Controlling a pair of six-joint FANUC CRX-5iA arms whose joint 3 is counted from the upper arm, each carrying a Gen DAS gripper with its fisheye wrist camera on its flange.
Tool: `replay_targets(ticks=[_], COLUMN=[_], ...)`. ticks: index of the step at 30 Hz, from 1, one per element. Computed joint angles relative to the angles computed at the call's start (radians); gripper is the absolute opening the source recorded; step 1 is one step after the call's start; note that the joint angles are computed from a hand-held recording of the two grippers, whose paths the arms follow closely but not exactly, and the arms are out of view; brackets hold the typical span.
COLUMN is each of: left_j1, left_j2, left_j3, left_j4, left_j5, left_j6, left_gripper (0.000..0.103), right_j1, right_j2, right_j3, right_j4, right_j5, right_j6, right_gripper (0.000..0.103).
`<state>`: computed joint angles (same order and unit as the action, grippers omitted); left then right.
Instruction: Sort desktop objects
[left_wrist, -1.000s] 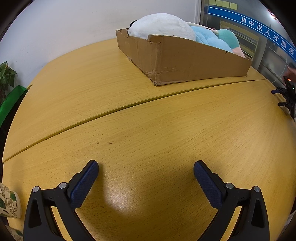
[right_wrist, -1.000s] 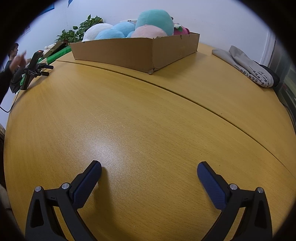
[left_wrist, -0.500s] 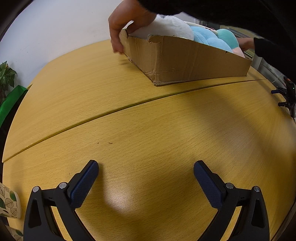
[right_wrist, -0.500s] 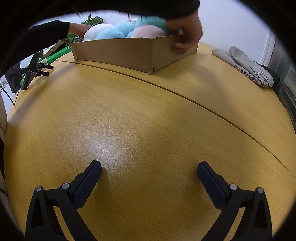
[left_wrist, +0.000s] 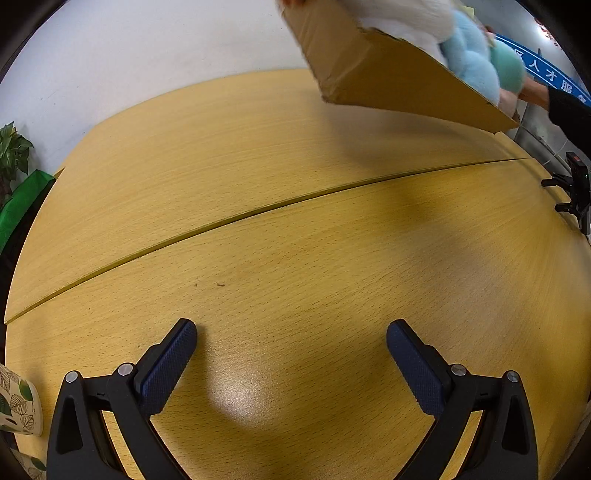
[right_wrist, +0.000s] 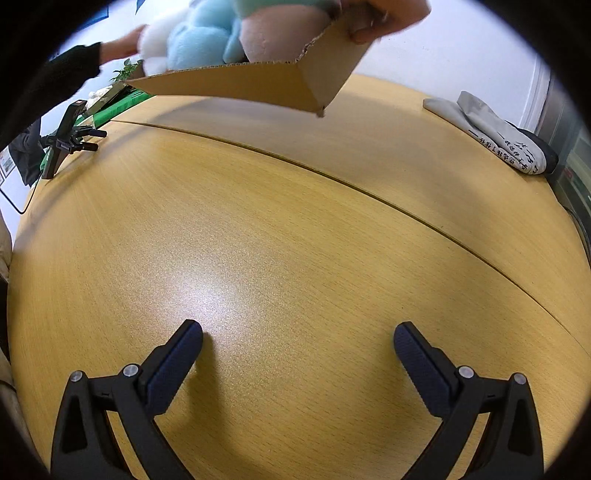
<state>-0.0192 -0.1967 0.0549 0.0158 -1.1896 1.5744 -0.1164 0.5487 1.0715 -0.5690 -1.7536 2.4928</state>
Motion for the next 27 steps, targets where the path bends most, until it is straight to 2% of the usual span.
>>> replay_targets(ticks=[27], left_j1=[0.022], left_j2=[0.014], left_j3=[0.019], left_j4=[0.014], left_j5=[-0.006], left_j6=[-0.023], left_gripper=[0.103], right_j1=[-0.002], right_j2=[0.011], right_j3=[0.027], right_j4=[-0.005], right_j5=[-0.018], right_j6=[-0.012], right_gripper=[0.103])
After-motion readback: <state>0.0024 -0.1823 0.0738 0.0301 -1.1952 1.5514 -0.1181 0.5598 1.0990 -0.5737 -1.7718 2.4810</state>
